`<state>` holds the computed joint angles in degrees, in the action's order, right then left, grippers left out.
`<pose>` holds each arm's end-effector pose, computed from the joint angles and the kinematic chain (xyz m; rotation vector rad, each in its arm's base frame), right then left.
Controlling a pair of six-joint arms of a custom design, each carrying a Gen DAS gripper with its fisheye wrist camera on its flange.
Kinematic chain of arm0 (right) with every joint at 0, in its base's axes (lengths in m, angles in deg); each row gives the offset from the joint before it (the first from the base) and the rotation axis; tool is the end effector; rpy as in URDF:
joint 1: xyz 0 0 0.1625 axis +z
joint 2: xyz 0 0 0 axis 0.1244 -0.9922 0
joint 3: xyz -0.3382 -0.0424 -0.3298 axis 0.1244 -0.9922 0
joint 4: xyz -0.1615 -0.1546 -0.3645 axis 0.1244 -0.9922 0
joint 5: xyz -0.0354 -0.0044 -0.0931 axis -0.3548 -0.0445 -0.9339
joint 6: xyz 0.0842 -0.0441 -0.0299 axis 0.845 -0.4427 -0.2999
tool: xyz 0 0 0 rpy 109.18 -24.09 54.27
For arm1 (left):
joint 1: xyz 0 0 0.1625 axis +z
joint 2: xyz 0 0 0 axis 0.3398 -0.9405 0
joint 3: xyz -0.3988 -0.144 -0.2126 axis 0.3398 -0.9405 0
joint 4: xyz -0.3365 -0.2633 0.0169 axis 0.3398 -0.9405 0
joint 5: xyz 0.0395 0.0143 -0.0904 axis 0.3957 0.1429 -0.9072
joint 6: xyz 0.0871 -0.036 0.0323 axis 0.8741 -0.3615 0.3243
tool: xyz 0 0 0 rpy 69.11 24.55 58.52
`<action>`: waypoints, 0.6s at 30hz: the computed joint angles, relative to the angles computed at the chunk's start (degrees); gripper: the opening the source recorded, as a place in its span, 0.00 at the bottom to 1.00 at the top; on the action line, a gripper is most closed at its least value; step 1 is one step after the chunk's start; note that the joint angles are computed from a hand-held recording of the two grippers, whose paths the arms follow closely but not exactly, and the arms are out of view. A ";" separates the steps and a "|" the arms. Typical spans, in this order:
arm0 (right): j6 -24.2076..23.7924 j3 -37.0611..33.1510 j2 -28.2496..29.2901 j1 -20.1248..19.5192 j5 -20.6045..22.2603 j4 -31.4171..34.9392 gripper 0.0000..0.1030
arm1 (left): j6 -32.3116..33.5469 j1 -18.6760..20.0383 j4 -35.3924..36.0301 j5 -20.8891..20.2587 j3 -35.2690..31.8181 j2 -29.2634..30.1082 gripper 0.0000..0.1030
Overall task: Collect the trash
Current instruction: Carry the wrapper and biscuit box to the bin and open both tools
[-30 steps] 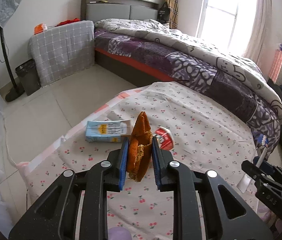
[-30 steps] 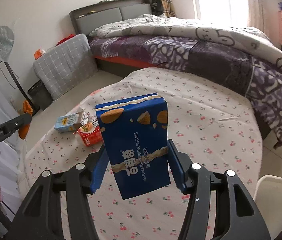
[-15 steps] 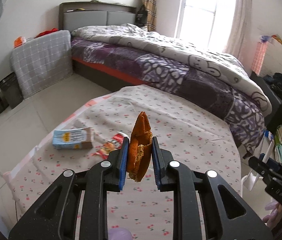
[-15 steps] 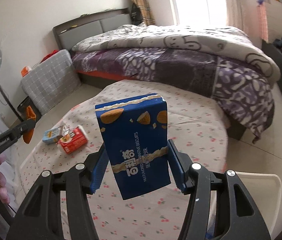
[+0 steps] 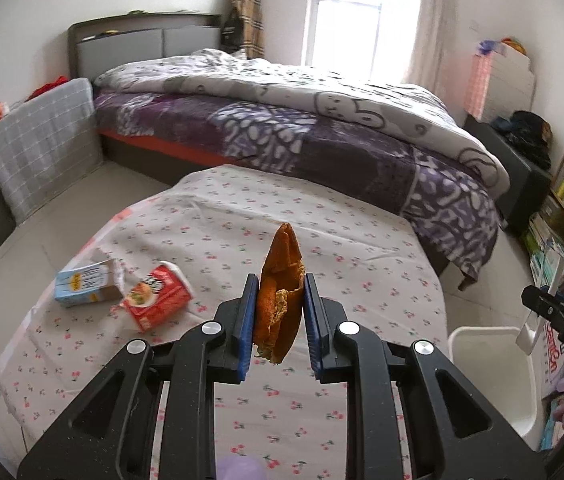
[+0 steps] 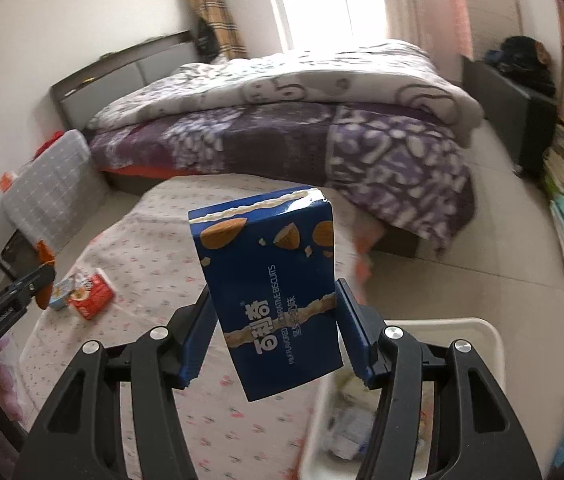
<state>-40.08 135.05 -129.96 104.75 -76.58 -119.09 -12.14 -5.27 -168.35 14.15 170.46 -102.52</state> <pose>0.1725 -0.2560 0.2760 0.1236 -2.3283 1.0900 -0.2999 -0.2987 0.1705 0.5742 2.2938 -0.9569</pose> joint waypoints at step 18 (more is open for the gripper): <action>1.01 4.97 -23.39 -11.95 -3.70 11.27 0.75 | 9.67 -4.47 -15.94 -5.64 -2.84 14.87 0.21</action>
<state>-39.06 140.02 -153.34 92.80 -80.28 -107.82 -2.46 -9.74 -184.30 8.51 167.62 -87.65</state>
